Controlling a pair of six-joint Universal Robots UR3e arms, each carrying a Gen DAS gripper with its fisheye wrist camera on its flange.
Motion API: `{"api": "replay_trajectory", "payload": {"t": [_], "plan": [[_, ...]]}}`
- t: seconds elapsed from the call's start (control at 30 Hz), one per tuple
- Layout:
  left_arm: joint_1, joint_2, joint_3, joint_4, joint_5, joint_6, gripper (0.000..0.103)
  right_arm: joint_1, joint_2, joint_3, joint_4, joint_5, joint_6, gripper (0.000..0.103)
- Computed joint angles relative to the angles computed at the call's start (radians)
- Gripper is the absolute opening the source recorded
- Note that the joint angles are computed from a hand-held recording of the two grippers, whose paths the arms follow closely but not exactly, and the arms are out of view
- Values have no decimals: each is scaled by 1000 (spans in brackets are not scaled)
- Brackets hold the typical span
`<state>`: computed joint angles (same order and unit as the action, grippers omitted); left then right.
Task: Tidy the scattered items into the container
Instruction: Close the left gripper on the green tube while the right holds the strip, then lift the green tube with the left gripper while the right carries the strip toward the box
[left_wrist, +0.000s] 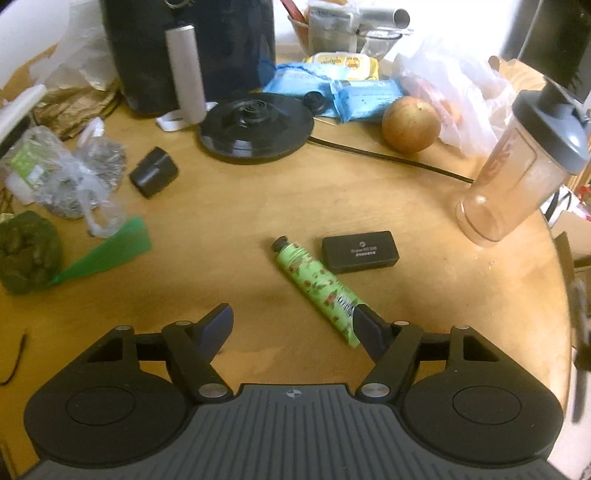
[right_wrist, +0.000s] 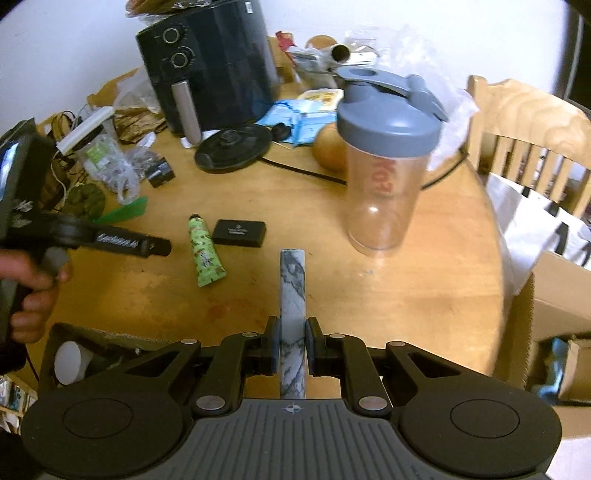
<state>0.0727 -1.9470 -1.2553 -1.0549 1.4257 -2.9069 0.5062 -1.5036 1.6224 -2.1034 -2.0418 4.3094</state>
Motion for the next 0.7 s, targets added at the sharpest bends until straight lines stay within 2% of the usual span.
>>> {"api": "replay_trajectory", "payload": {"t": [0.1,0.23,0.33,0.43,0.57,0.7], "plan": [[-17,-54,13,48,-2,-15,71,21,1,-13,43,-16,38,17],[-45,-144,93,45,34,-56,68,40,-5,-12,73,-27,93,17],[-61,-201,166,-3,54,-48,65,49,-13,-6,88,-30,122,17],[-55,-214,171,-1,32,-25,63,55,-21,-2,96,-35,134,17],[-45,-211,166,-2,-2,3,44,55,-31,10,95,-38,140,17],[-58,-226,181,5,40,3,43,54,-33,20,81,-39,136,17]]}}
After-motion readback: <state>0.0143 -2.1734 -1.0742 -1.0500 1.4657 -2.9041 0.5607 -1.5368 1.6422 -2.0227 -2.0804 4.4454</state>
